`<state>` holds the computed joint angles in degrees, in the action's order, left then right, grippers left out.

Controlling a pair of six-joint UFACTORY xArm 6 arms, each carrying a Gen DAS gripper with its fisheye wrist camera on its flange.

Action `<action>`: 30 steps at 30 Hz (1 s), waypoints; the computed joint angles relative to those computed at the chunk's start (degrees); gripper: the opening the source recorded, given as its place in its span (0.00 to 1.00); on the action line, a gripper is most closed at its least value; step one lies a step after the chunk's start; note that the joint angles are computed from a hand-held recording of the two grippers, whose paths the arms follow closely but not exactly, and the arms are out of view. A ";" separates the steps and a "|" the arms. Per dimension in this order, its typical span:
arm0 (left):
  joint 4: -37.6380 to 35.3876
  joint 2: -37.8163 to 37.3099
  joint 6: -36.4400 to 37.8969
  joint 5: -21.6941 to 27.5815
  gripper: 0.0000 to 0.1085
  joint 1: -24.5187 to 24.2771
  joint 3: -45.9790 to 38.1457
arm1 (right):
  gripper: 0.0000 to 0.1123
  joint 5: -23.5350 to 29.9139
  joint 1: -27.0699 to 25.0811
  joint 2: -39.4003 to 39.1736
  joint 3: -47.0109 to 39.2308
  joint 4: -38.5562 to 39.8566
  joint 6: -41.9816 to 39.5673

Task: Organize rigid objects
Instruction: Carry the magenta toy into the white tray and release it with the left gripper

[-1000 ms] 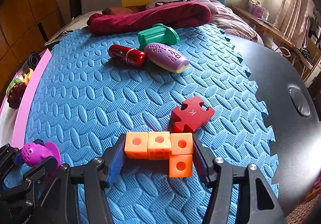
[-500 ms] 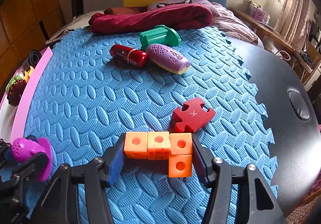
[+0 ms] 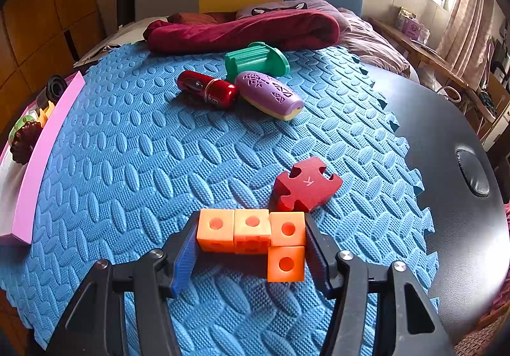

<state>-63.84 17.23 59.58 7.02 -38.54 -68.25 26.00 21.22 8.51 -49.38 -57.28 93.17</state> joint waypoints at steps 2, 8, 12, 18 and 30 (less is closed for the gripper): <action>-0.52 -0.50 -0.04 -0.44 0.30 0.50 0.45 | 0.54 0.10 0.07 0.00 0.00 -0.34 0.24; 1.76 -1.07 -3.57 -1.29 0.30 2.31 1.52 | 0.54 -0.25 -0.11 -0.08 0.17 -0.29 0.11; 2.72 -1.81 -5.88 -0.88 0.30 4.08 2.06 | 0.54 -0.22 -0.08 -0.08 0.17 -0.06 -0.07; 0.92 -3.18 -7.93 -0.45 0.30 9.73 2.24 | 0.53 -0.01 0.03 0.01 0.07 -0.26 0.02; 16.33 1.65 -27.93 -1.52 0.30 18.97 1.17 | 0.53 0.00 0.04 -0.07 0.16 -0.46 0.23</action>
